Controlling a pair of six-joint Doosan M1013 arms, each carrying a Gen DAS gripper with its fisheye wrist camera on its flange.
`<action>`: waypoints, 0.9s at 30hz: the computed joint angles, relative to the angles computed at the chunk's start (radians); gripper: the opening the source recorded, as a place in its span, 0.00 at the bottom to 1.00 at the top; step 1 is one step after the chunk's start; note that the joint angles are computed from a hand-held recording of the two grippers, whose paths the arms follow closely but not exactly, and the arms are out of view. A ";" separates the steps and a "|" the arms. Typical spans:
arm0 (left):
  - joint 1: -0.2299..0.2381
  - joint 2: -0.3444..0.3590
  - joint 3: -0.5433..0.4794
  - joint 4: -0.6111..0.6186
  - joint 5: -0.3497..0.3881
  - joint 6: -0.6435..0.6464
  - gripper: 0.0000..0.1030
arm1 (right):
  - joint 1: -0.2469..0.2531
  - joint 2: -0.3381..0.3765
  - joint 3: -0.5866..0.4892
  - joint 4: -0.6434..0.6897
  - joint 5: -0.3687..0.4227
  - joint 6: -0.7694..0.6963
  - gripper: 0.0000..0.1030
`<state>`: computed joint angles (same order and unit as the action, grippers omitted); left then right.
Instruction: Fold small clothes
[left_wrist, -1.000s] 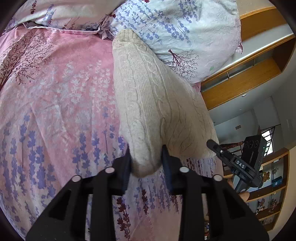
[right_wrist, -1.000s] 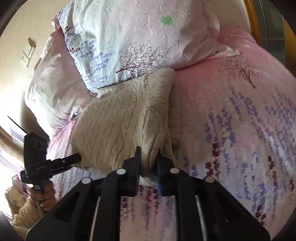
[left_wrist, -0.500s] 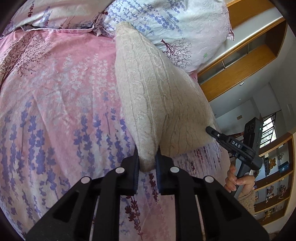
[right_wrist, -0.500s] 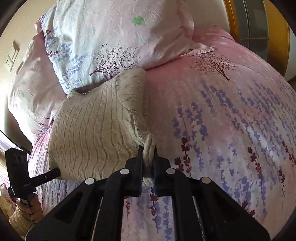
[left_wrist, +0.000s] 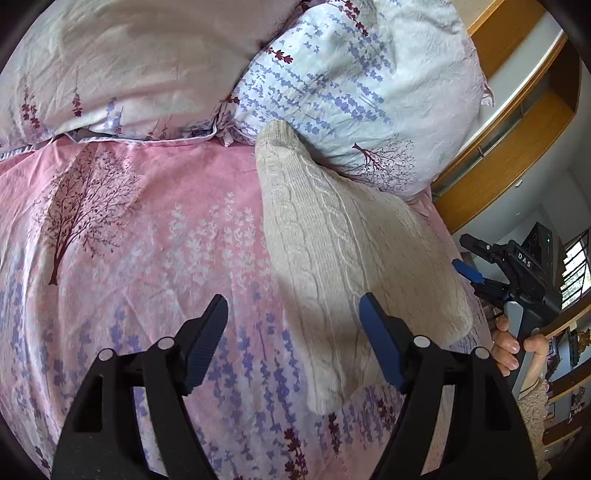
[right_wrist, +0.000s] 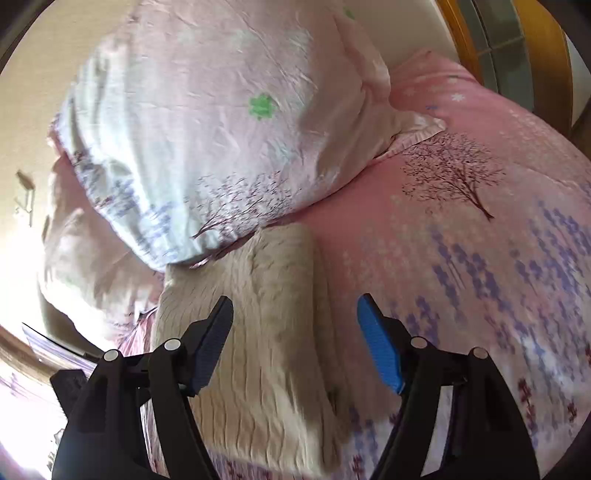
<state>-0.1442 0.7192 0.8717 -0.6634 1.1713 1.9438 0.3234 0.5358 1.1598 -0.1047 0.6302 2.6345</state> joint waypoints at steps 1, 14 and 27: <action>-0.009 0.005 -0.012 0.027 -0.010 -0.019 0.73 | -0.007 0.015 -0.019 0.028 0.010 -0.016 0.65; -0.065 0.024 -0.051 0.143 -0.043 -0.034 0.78 | -0.003 0.062 -0.081 -0.067 0.017 -0.003 0.09; -0.027 0.120 -0.186 -0.015 0.126 -0.159 0.80 | -0.036 0.033 -0.018 0.184 0.038 -0.145 0.84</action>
<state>-0.1711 0.8396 0.6861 -0.6788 1.2976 1.7849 0.2875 0.5689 1.1414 0.0794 0.6684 2.4893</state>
